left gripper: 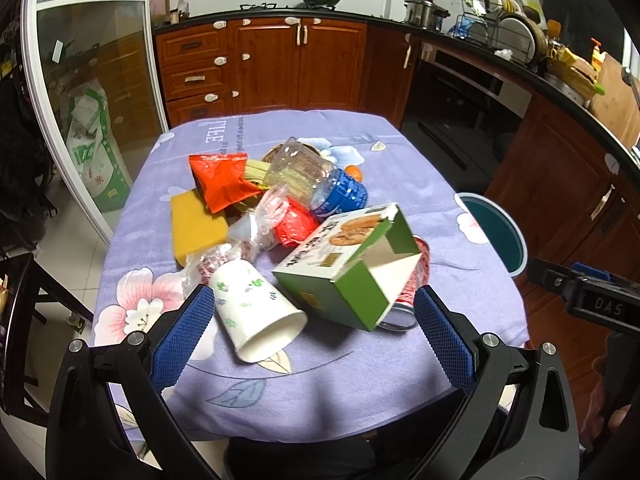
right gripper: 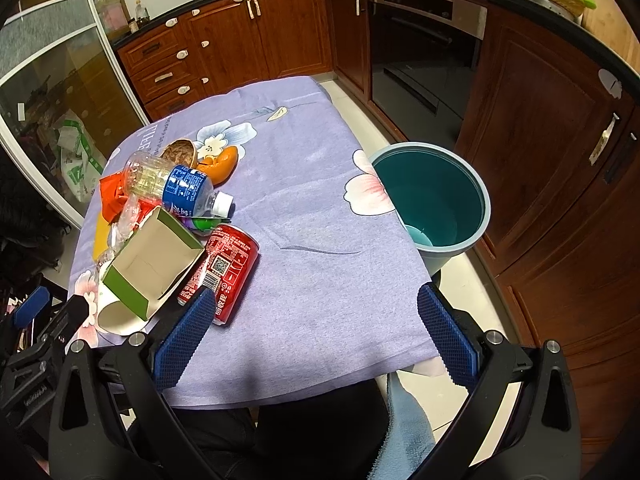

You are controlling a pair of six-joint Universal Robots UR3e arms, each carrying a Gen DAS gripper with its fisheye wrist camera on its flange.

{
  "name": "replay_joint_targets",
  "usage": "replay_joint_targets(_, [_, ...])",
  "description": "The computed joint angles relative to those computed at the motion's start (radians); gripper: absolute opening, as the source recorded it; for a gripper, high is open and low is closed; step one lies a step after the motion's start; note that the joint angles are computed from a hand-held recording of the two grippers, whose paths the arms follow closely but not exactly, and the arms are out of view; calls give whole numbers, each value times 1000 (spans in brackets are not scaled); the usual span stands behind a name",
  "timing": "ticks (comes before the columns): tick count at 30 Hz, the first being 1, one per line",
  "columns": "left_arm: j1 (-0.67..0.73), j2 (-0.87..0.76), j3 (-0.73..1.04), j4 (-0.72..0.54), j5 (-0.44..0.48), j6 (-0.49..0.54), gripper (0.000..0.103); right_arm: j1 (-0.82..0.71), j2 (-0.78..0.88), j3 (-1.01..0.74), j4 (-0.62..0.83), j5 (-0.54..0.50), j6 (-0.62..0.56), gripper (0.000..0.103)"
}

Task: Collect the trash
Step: 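Grasp the red can with the right tool while the left tool grasps the green box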

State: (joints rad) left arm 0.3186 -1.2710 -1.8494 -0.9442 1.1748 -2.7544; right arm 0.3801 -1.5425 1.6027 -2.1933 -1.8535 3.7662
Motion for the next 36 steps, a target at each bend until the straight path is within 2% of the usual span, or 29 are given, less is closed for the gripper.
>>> replay_joint_targets(9, [23, -57, -5, -17, 15, 158, 99, -31, 18, -8, 12, 65, -9, 97])
replay_joint_targets(16, [-41, -124, -82, 139, 92, 299, 99, -69, 50, -26, 31, 134, 3, 97])
replay_joint_targets(22, [-74, -193, -97, 244, 112, 392, 99, -94, 116, -48, 44, 206, 14, 97])
replay_joint_targets(30, [-153, -308, -36, 318, 145, 420, 99, -125, 197, -88, 42, 294, 22, 97])
replay_joint_targets(33, [-158, -333, -4, 296, 111, 416, 99, -148, 214, -90, 27, 341, 24, 97])
replay_joint_targets(35, [-143, -351, 27, 267, 50, 396, 97, -157, 227, -91, 12, 368, 22, 97])
replay_joint_targets(36, [-131, -356, 47, 235, 15, 388, 87, -160, 233, -92, 6, 378, 23, 97])
